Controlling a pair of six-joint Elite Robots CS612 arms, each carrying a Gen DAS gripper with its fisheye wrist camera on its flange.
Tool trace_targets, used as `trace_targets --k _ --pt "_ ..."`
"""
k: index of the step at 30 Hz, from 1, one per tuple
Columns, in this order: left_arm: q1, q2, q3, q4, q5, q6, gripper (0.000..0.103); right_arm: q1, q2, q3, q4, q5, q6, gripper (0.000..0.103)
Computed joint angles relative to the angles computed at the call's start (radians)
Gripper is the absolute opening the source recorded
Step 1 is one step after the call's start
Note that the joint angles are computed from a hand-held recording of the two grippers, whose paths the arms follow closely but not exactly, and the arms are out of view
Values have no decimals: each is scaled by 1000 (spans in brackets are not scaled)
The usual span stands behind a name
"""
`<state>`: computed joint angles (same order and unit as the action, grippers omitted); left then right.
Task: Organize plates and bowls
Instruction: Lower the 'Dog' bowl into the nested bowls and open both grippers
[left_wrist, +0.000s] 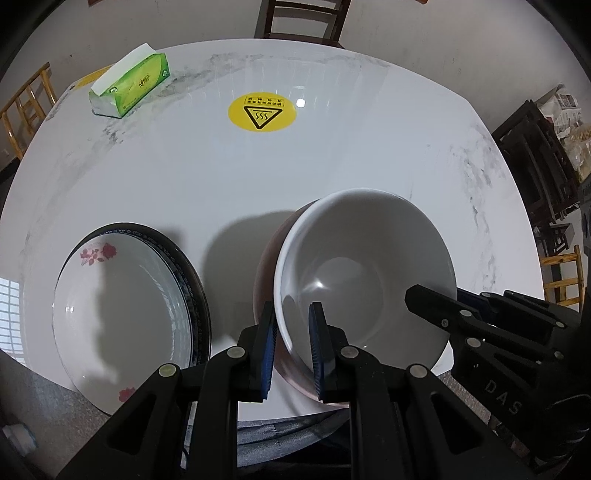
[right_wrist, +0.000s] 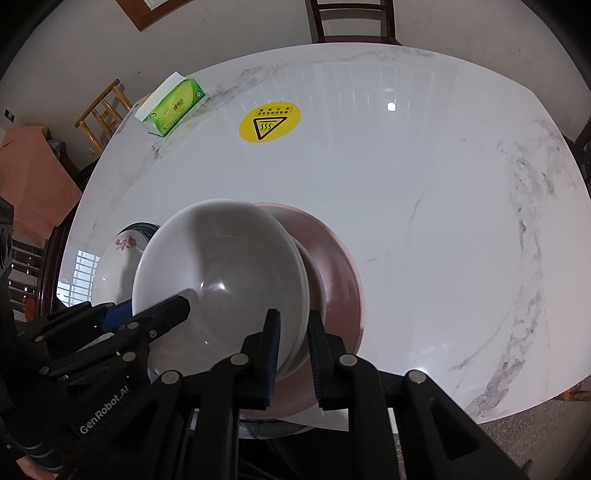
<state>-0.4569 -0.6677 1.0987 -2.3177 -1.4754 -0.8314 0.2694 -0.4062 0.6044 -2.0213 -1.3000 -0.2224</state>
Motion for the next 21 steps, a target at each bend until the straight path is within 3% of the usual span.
trace_targets --k 21 --pt "-3 3 9 -25 10 16 17 0 -6 24 -31 -13 12 20"
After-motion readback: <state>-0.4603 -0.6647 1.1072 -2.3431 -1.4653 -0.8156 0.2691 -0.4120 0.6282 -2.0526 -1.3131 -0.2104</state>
